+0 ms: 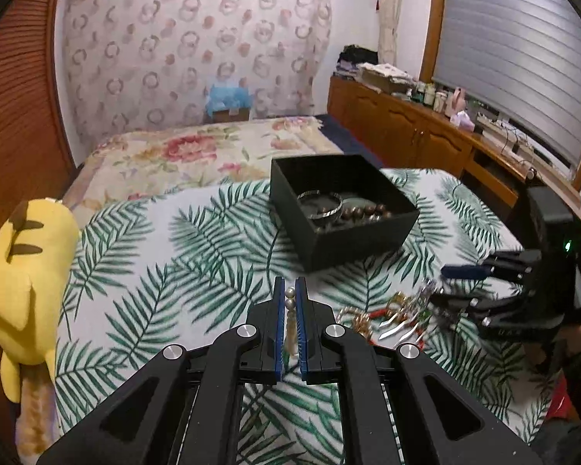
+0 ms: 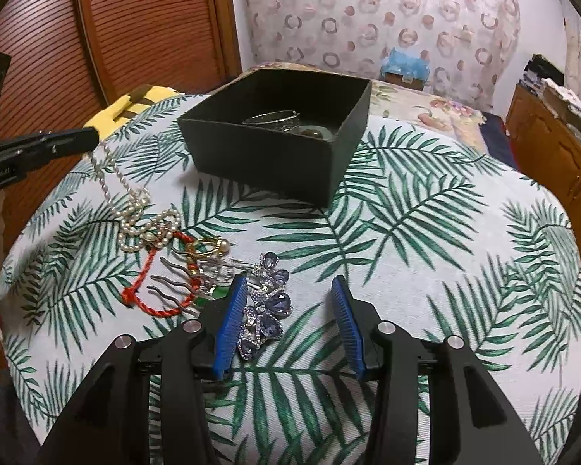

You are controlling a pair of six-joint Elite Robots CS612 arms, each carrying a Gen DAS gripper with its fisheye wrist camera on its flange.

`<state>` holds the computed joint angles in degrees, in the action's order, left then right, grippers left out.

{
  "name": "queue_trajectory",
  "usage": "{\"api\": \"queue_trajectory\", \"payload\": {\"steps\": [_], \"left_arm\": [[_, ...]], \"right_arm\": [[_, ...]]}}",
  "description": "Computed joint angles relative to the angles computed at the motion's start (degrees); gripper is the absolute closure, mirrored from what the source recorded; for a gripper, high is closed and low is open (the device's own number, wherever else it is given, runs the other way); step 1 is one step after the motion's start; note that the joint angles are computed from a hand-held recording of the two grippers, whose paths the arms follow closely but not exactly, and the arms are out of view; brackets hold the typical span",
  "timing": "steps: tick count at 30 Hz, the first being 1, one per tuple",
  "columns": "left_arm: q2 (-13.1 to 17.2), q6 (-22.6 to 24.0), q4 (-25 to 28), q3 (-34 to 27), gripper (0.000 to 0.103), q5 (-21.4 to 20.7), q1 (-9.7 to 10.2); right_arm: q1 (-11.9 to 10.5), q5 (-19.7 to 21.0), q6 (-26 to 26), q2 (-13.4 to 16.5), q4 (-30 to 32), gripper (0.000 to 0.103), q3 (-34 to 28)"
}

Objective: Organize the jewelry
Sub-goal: 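Grasp the pearl necklace with the left gripper while the right gripper grasps the blue brooch, then carry the pearls and blue brooch over the black box and release them inside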

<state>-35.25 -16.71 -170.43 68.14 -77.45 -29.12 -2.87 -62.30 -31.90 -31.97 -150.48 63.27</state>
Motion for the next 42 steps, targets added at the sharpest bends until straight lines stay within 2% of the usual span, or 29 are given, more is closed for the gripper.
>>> {"api": "queue_trajectory", "payload": {"steps": [2,3,12,25,36,42], "left_arm": [[0.12,0.33,-0.31,-0.54,0.098,0.05,0.02],[0.20,0.46,-0.54,-0.89,0.098,0.02,0.03],[0.37,1.88,-2.67,-2.94,0.098,0.30,-0.13],[-0.11,3.78,-4.07,-5.61,0.098,0.30,-0.25],[0.10,6.00,-2.97,-9.42,0.098,0.42,-0.32],[1.01,7.73,-2.16,-13.02,0.098,0.97,-0.49]], "right_arm": [[-0.22,1.92,-0.22,-0.04,2.05,0.068,-0.32],[-0.24,2.36,-0.45,-0.07,2.36,0.078,-0.33],[-0.38,1.81,-1.37,-1.19,0.18,0.078,0.94],[-0.94,3.10,-0.80,-1.85,-2.31,0.078,-1.00],[-0.79,4.31,-0.69,-0.79,-1.66,0.078,-5.30],[-0.54,3.75,-0.44,1.11,-0.94,0.078,-9.53]]}}
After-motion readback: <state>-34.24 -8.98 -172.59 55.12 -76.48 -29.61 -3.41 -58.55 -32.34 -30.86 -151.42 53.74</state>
